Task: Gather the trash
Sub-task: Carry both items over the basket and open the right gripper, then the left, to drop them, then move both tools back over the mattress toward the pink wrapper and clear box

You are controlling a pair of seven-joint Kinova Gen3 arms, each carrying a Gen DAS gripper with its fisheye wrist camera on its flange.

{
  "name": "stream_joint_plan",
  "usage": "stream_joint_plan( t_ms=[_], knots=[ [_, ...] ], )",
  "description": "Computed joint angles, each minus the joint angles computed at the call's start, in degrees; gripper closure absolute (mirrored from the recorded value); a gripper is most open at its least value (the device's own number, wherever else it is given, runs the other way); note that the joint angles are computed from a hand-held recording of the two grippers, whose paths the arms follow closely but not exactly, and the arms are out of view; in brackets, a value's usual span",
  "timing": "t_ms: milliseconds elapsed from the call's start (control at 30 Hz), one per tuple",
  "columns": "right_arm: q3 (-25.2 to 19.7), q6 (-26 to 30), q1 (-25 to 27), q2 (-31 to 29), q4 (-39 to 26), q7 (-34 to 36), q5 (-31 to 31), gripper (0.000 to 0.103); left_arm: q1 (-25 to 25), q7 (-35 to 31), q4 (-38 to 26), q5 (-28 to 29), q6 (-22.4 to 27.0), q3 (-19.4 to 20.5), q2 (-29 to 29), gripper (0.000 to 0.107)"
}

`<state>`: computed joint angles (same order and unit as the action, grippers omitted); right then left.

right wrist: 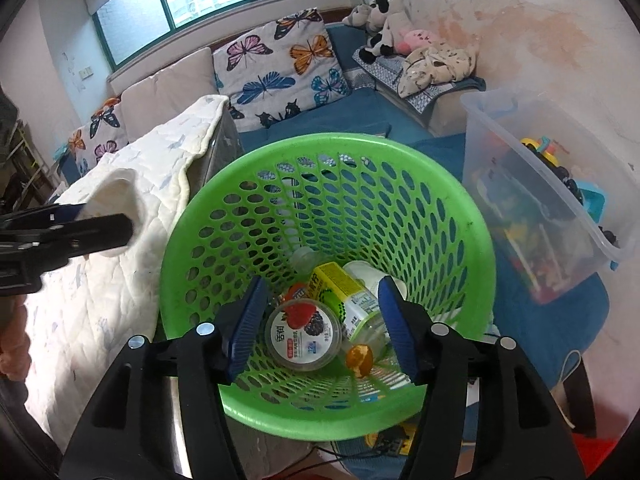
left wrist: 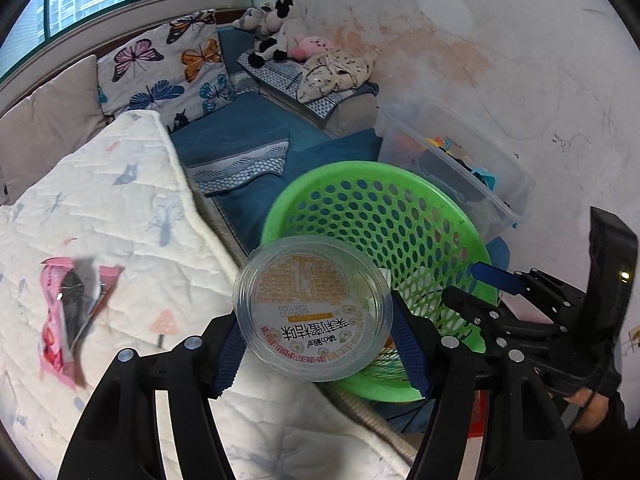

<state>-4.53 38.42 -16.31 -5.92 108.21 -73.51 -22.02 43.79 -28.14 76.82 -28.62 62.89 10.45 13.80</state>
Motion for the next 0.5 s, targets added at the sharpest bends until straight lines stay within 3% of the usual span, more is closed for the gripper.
stream_joint_plan(
  t_ms=[367, 500],
  knots=[
    [2.20, 0.43, 0.60, -3.21, 2.08, 2.68, -2.58, 0.037, 0.59, -2.53, -4.06, 2.59, -0.27, -1.19, 4.32, 0.043],
    [3.02, 0.83, 0.79, -3.85, 2.55, 3.38, -3.27, 0.036, 1.01, -2.57, -4.93, 3.42, -0.27, -1.88, 5.29, 0.034]
  ],
)
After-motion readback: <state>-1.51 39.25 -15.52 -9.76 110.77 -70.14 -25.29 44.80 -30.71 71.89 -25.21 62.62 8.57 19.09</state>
